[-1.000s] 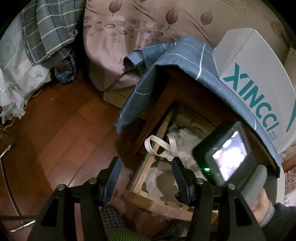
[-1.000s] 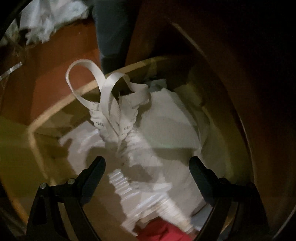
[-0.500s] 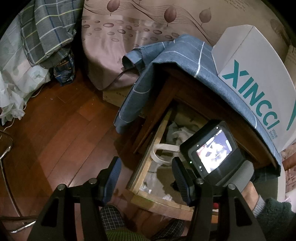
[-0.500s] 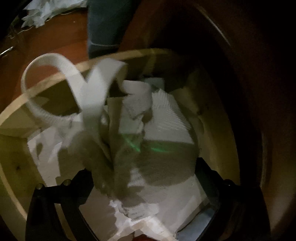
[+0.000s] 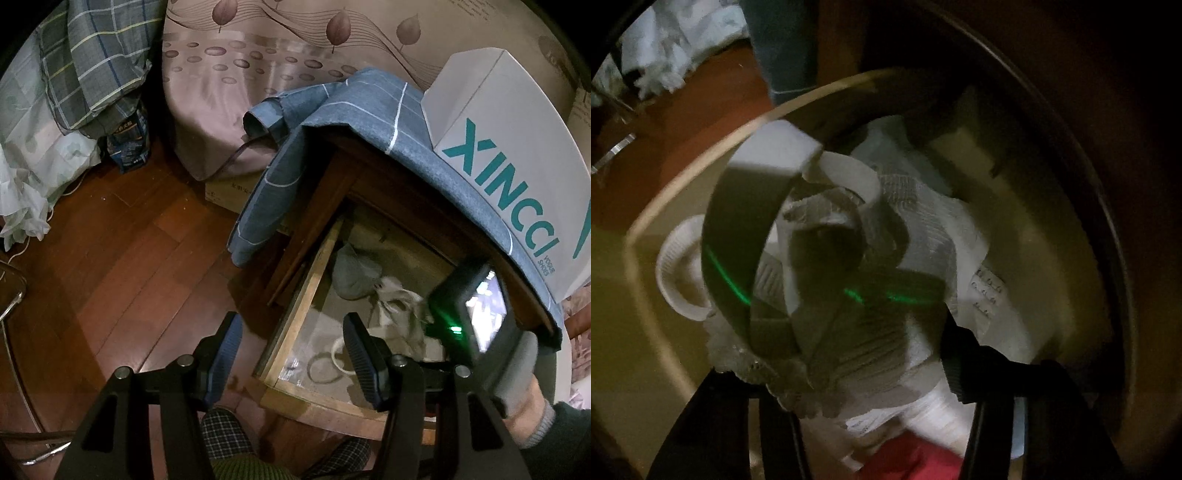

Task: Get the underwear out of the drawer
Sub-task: 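Lift the white lace underwear with the right tool above the drawer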

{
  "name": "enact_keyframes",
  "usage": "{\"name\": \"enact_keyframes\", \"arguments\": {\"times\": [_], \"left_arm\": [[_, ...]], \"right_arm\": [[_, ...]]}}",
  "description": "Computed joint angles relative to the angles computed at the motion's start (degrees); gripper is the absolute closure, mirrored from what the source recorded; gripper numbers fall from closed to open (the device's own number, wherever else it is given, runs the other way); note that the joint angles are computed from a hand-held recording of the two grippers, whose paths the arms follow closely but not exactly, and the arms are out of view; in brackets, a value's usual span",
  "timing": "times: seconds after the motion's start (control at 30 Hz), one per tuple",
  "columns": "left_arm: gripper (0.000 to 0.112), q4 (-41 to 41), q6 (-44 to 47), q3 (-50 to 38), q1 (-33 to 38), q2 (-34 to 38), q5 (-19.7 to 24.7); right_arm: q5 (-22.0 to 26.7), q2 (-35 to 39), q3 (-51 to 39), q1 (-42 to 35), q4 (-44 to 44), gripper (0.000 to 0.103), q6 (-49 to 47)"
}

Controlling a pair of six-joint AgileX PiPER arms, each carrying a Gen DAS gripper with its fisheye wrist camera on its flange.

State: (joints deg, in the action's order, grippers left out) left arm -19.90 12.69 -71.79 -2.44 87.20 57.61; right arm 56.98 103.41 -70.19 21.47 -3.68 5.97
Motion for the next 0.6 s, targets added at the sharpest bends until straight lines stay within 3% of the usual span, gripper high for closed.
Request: {"name": "enact_keyframes", "arguments": {"times": [0.23,0.6], "left_arm": [[0.054,0.54,-0.21,0.06,-0.40,-0.28,0.04],[0.054,3.39,-2.20,0.01,-2.51,-0.82,-0.54]], "right_arm": [[1.51,-7.42,5.05,-8.10,14.03,0.058,-2.44],[-3.99,-20.95,16.55,-11.56,16.15,0.059,6.25]]}}
